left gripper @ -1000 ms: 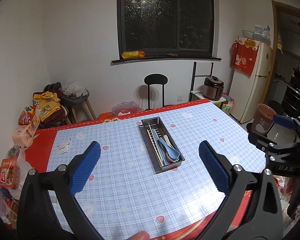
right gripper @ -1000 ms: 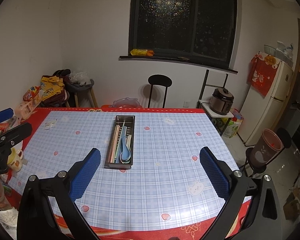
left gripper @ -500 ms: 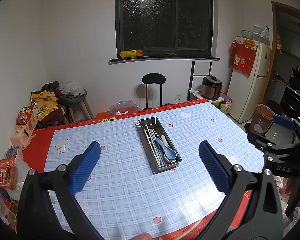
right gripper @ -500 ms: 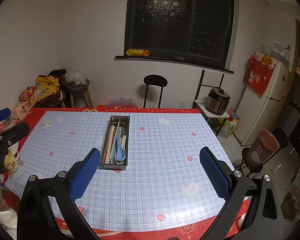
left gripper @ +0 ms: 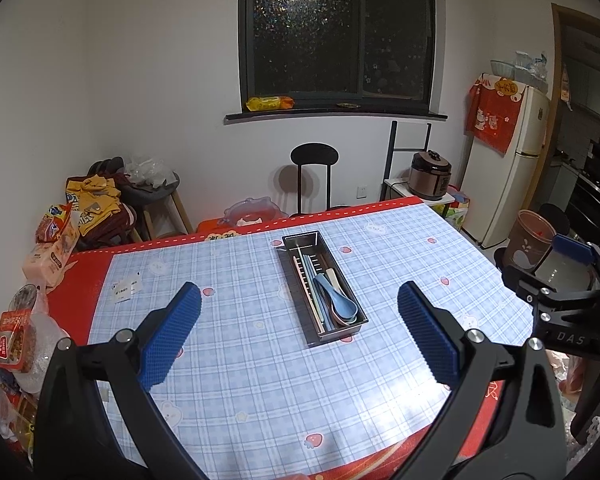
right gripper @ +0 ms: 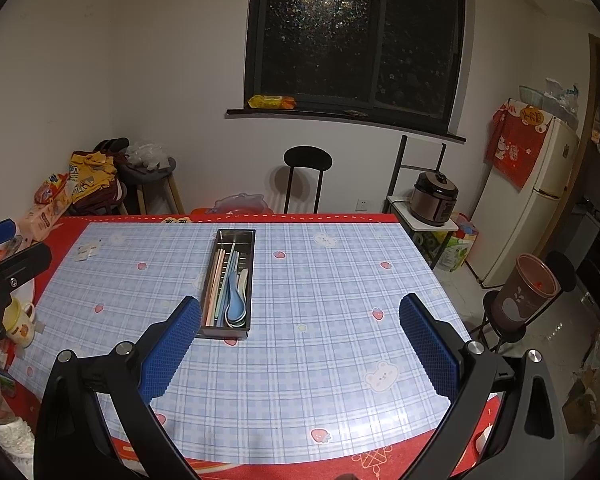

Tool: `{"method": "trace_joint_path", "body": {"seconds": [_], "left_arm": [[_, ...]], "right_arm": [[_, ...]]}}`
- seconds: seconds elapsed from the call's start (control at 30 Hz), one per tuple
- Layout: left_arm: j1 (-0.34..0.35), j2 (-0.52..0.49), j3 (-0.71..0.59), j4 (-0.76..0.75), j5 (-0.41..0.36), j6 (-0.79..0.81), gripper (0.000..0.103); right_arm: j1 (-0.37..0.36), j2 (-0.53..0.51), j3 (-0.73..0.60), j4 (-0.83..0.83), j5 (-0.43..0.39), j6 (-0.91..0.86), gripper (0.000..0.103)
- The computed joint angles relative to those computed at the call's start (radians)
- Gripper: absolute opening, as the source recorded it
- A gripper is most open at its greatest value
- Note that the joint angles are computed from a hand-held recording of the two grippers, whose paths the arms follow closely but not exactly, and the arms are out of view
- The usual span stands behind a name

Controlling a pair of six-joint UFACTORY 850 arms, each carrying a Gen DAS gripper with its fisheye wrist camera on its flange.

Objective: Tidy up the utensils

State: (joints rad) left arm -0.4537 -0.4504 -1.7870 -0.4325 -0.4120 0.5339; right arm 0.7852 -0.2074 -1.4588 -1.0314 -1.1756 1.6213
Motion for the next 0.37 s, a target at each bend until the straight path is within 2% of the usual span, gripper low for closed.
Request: {"method": "trace_joint_path", "body": {"seconds": [0.37], "left_arm": [[-0.001,0.015,0.02,0.039,0.013,-0.039,0.097]], "right_arm": [[0.004,0.001,0.005,0.004,0.0,0.003,0.097]]}}
